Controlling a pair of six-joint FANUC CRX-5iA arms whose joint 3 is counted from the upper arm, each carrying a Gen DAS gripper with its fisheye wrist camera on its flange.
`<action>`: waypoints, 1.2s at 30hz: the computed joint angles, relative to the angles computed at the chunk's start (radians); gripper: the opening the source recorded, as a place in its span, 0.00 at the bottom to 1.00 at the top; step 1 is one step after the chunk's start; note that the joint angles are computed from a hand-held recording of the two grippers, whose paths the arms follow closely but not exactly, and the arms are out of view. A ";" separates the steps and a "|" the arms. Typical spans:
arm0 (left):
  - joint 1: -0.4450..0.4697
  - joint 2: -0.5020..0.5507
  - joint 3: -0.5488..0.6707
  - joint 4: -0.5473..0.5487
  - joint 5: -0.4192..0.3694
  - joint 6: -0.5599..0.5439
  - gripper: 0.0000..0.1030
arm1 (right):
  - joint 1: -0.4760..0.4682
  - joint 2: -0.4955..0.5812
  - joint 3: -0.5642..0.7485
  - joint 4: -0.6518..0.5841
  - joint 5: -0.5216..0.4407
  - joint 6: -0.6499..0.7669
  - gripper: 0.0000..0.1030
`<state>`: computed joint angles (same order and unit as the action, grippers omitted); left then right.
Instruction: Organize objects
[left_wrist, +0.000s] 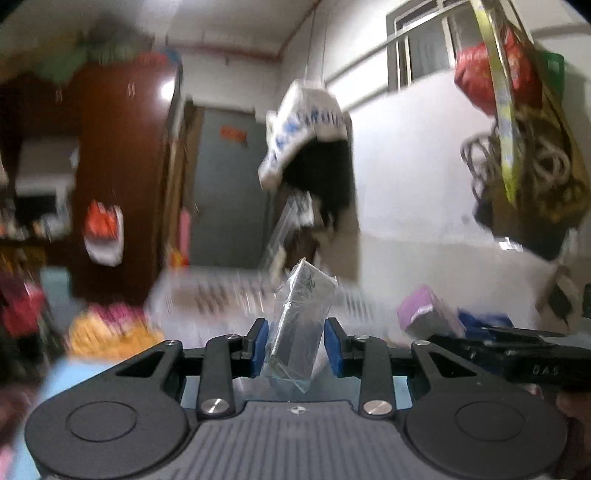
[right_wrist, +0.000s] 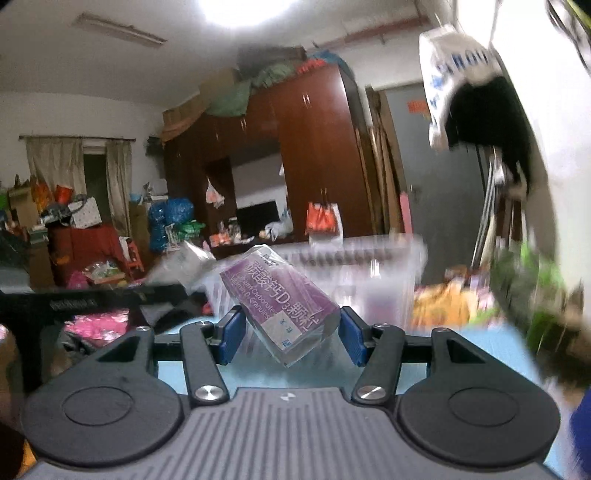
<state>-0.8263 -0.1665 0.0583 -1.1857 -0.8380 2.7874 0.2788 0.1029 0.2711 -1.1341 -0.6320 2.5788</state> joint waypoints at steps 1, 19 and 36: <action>0.020 0.014 0.047 0.024 -0.003 -0.054 0.36 | 0.025 0.009 0.035 0.060 0.022 -0.047 0.57; 0.311 0.173 0.230 0.399 -0.004 -0.304 0.94 | 0.150 0.276 0.402 0.538 -0.032 -0.462 1.00; 0.201 0.150 0.213 0.372 -0.134 -0.310 1.00 | 0.219 0.087 0.080 0.866 0.131 -0.802 1.00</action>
